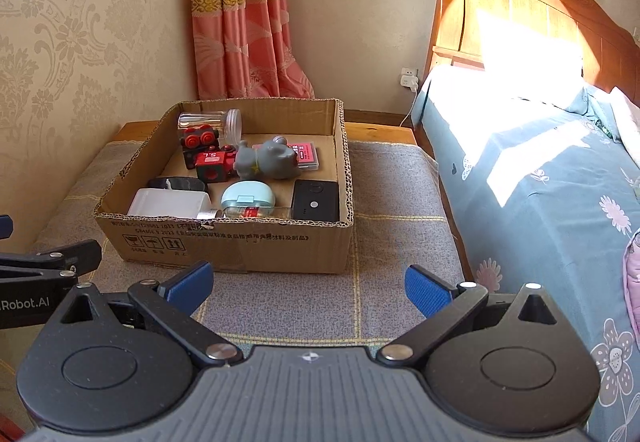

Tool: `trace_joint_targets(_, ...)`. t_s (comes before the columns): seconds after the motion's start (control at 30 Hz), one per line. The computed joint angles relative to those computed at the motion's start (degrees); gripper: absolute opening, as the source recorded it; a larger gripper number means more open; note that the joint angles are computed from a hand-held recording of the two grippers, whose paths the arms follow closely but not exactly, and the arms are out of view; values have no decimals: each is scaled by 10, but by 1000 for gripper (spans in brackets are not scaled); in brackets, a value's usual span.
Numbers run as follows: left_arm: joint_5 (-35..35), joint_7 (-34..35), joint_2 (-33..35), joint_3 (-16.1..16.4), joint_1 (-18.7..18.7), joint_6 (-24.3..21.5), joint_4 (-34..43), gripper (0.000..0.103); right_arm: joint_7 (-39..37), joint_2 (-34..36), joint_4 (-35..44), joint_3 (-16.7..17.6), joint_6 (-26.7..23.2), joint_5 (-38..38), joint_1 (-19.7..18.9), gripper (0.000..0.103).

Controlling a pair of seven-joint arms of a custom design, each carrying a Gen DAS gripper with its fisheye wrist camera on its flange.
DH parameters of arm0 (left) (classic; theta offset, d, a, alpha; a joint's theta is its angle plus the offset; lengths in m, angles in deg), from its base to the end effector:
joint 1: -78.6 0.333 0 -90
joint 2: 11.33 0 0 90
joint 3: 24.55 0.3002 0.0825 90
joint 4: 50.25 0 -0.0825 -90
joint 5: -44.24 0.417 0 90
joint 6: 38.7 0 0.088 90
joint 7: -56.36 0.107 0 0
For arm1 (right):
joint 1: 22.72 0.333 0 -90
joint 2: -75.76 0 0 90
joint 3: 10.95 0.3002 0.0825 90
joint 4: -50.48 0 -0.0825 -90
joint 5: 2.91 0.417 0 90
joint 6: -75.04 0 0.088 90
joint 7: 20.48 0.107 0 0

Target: Organize rigid objects

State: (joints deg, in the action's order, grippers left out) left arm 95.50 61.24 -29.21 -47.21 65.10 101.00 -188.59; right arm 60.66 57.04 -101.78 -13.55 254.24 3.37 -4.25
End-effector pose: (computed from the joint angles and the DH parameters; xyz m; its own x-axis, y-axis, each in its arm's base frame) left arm 0.4106 -0.3001 0.4204 0.2539 -0.9648 -0.0678 -0.6724 -0.1257 -0.7294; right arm 0.4629 0.1219 0.4038 0.3069 -0.9516 0.0166 -0.6617 -0.2258 -0.7149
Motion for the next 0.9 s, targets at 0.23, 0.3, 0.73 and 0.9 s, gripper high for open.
trace_joint_targets(0.23, 2, -12, -22, -9, -2, -16, -7, 102, 13, -32, -20, 13, 0, -8, -10, 103)
trace_joint_targets(0.3, 2, -12, -22, -12, -3, -23, -5, 102, 19, -35, -22, 18, 1, -12, -14, 103)
trace_joint_targets(0.73, -3, -10, -18, -11, -7, -37, 0, 102, 20, -40, -24, 0, 4, -13, 2, 103)
trace_joint_targets(0.9, -3, -9, -18, -11, -8, -39, 1, 102, 18, -41, -23, -2, 5, -10, 5, 103)
